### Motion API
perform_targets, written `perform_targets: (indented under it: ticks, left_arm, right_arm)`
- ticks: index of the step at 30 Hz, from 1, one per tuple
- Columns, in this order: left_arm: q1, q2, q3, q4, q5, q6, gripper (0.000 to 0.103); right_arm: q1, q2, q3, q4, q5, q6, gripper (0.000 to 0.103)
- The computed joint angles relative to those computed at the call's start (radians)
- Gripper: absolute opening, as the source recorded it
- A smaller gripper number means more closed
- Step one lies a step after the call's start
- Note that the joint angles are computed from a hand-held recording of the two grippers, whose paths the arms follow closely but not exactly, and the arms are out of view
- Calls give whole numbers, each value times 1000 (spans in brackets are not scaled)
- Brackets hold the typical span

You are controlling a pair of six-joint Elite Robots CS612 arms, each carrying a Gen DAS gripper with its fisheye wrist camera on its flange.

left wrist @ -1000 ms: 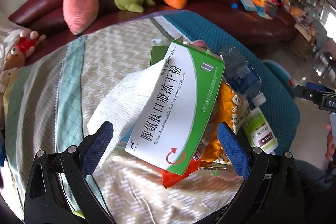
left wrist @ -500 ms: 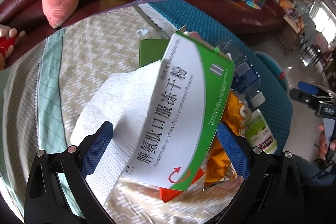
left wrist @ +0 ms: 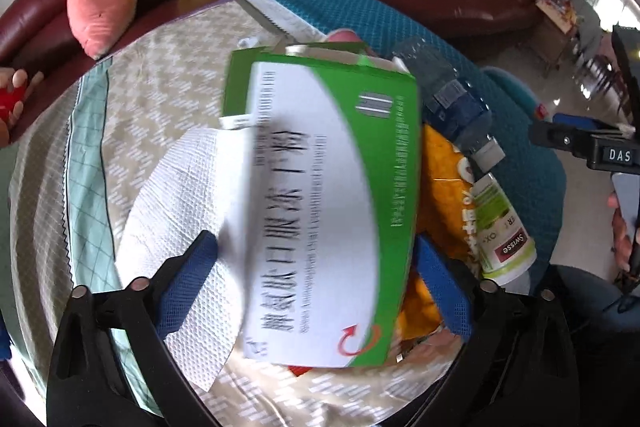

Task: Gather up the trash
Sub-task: 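Grasp the medicine box with the left tool while the right tool grasps the water bottle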

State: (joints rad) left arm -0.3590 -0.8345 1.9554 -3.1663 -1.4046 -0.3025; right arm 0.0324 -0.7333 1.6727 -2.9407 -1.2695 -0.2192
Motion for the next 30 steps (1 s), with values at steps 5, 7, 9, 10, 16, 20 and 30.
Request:
perform_targets:
  ticks: [5,7,9,10,16,20,30]
  left_arm:
    - [-1,18,-36,42,-1,-24,74]
    - [15,25,-45,19,-13,-53,74]
    - [39,30,-52,-9,-45,-87,74]
    - [52,32,-54,-26,-66,-109,74]
    - [106,45,-61,-94,-199,-189,74]
    - [106,47,-66,-79,-212,-209,75]
    - [60,49,-98,8,-75,-230,73]
  right_arm:
    - [7,13,-34,29,2,-14,97]
    - [7,16,-46,40,4,-15,97]
    - [9,21,-64,66,15,-25,97]
    - [11,24,-77,85,23,-34,97]
    - [30,55,-160,215,58,-90,97]
    - [44,92,-235,307,55,-108,95]
    - [65,172,-377,493,71,-143,63]
